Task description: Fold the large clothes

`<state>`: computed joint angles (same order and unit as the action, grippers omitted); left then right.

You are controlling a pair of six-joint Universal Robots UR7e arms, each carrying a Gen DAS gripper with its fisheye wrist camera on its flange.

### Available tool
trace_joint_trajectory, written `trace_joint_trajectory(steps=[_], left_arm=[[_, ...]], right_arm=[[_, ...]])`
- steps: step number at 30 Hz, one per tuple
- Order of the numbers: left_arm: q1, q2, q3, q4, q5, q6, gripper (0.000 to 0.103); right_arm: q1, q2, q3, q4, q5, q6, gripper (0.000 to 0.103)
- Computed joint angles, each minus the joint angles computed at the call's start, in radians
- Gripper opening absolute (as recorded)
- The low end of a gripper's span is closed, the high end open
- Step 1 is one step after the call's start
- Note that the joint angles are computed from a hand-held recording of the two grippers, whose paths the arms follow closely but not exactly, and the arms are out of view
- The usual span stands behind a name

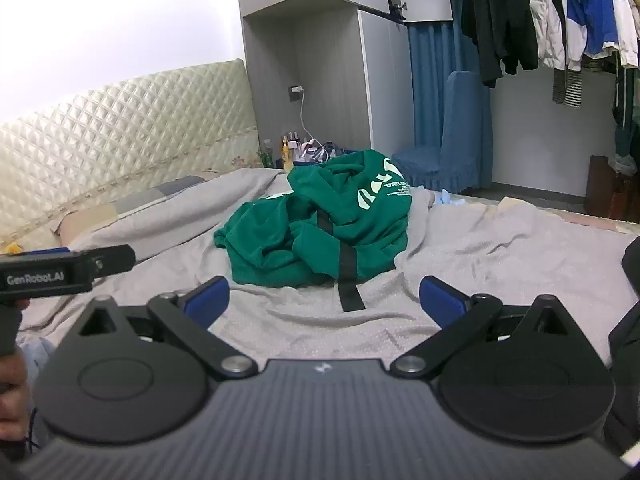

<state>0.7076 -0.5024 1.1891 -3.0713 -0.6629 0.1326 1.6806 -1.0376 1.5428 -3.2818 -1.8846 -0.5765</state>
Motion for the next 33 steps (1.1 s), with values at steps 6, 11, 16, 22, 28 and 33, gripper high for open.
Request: trace_joint_trajectory(steps=[6, 11, 16, 22, 28, 33], left_arm=[[0.002, 0.0, 0.0, -0.02, 0.014, 0.017, 0.103], [-0.003, 0.004, -0.013, 0.02, 0.028, 0.002, 0.103], [0.001, 0.008, -0.018, 0.024, 0.027, 0.003, 0.103], [0.001, 0.012, -0.019, 0.011, 0.032, 0.005, 0.103], [0.002, 0.011, -0.02, 0.012, 0.028, 0.009, 0.103], [0.003, 0.011, -0.021, 0.009, 0.02, 0.016, 0.103]], right_arm=[[-0.001, -0.002, 0.004, -0.004, 0.004, 0.012, 0.103], [0.0, 0.007, -0.018, 0.018, -0.01, 0.015, 0.103], [-0.006, -0.001, -0.003, 0.009, -0.003, 0.016, 0.103], [-0.008, 0.003, -0.009, 0.012, -0.006, 0.018, 0.103], [-0.005, 0.006, -0.01, 0.009, -0.009, 0.011, 0.103], [-0.002, 0.011, -0.019, 0.017, -0.009, 0.003, 0.103]])
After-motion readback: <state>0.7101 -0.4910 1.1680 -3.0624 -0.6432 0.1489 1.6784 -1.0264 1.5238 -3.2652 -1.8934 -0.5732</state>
